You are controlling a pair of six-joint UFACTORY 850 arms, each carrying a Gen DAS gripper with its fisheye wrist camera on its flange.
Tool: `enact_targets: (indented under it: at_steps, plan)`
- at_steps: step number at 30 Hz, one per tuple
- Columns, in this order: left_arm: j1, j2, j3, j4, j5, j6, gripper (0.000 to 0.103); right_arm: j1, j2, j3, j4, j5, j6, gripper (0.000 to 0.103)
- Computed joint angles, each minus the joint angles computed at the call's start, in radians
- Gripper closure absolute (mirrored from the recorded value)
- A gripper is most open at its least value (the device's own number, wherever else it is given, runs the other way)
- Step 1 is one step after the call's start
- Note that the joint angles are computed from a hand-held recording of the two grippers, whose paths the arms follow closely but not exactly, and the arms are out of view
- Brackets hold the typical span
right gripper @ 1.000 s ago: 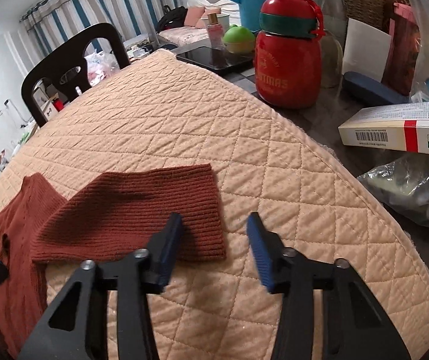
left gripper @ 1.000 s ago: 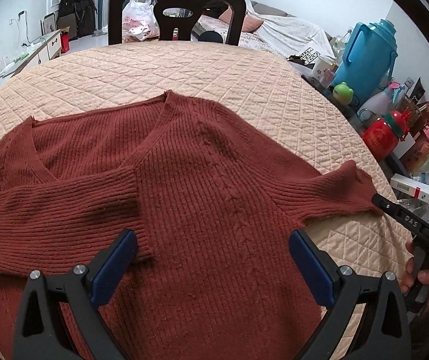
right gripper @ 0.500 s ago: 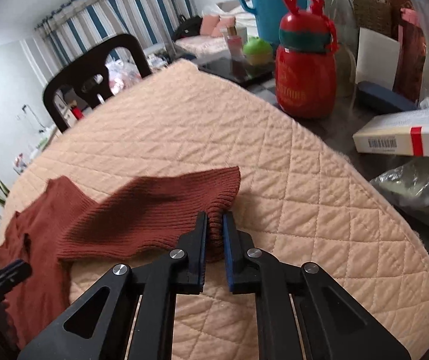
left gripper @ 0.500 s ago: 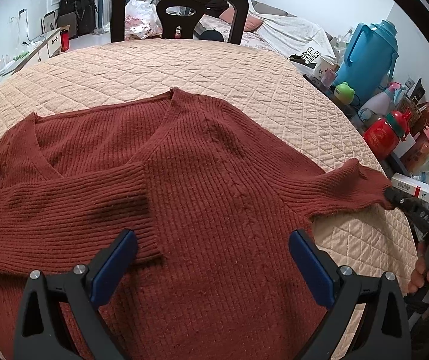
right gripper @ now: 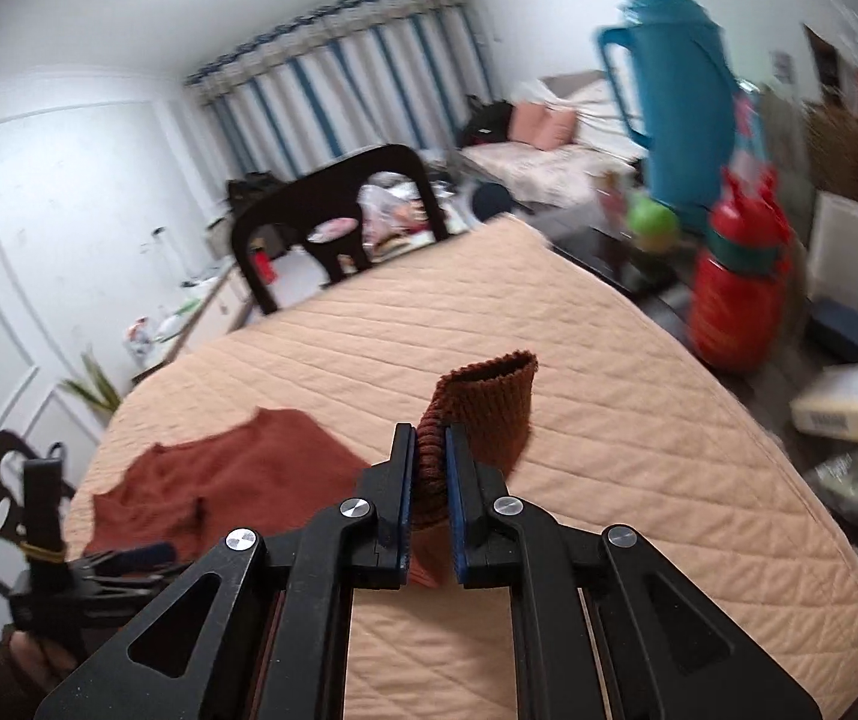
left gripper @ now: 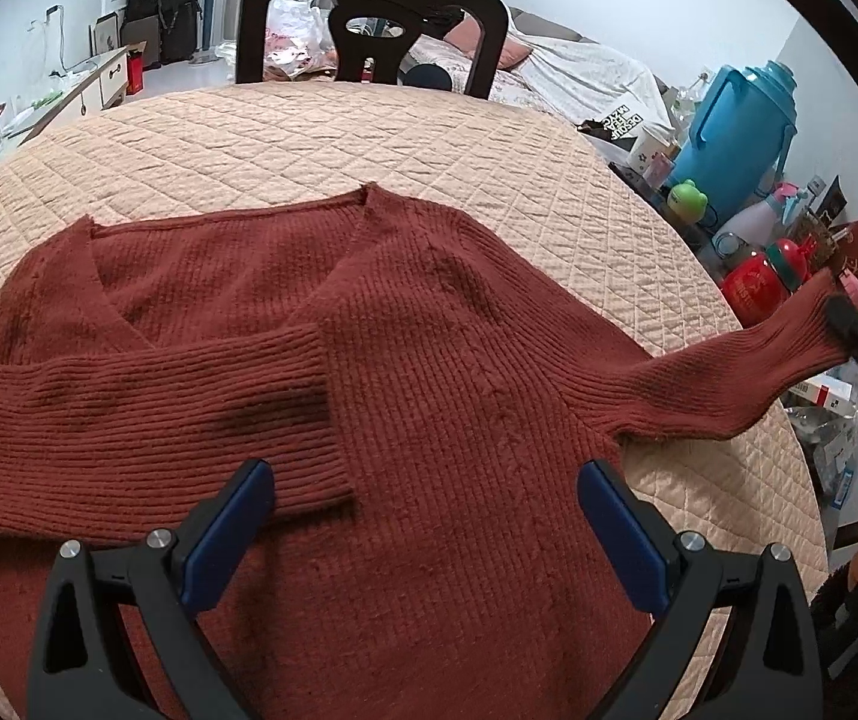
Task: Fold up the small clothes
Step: 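Carry the second sleeve with the right gripper across the sweater body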
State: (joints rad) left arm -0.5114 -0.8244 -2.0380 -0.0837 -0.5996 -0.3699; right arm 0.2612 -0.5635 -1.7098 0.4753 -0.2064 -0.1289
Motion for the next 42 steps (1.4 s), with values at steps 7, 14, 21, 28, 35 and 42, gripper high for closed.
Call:
enact_targets:
  at_steps: [7,14,21,28,35,42]
  plan:
    - [0.020,0.044,0.065,-0.032,0.029,0.010,0.001,0.045,-0.053,-0.116,0.193,-0.058,-0.242,0.094]
    - [0.052,0.128,0.186,-0.034,0.092,-0.016,0.001,0.087,-0.147,-0.259,0.270,-0.153,-0.362,0.094]
    - [0.086,0.210,0.298,0.020,0.140,-0.079,0.001,0.131,-0.281,-0.449,0.266,-0.291,-0.387,0.094]
    - [0.122,0.260,0.384,0.066,0.167,-0.152,0.001,0.166,-0.384,-0.594,0.179,-0.380,-0.303,0.101]
    - [0.146,0.266,0.413,-0.018,0.180,-0.092,0.001,0.174,-0.413,-0.627,0.096,-0.424,-0.222,0.101]
    - [0.152,0.268,0.423,-0.056,0.183,-0.049,0.001,0.190,-0.431,-0.630,-0.001,-0.508,-0.241,0.080]
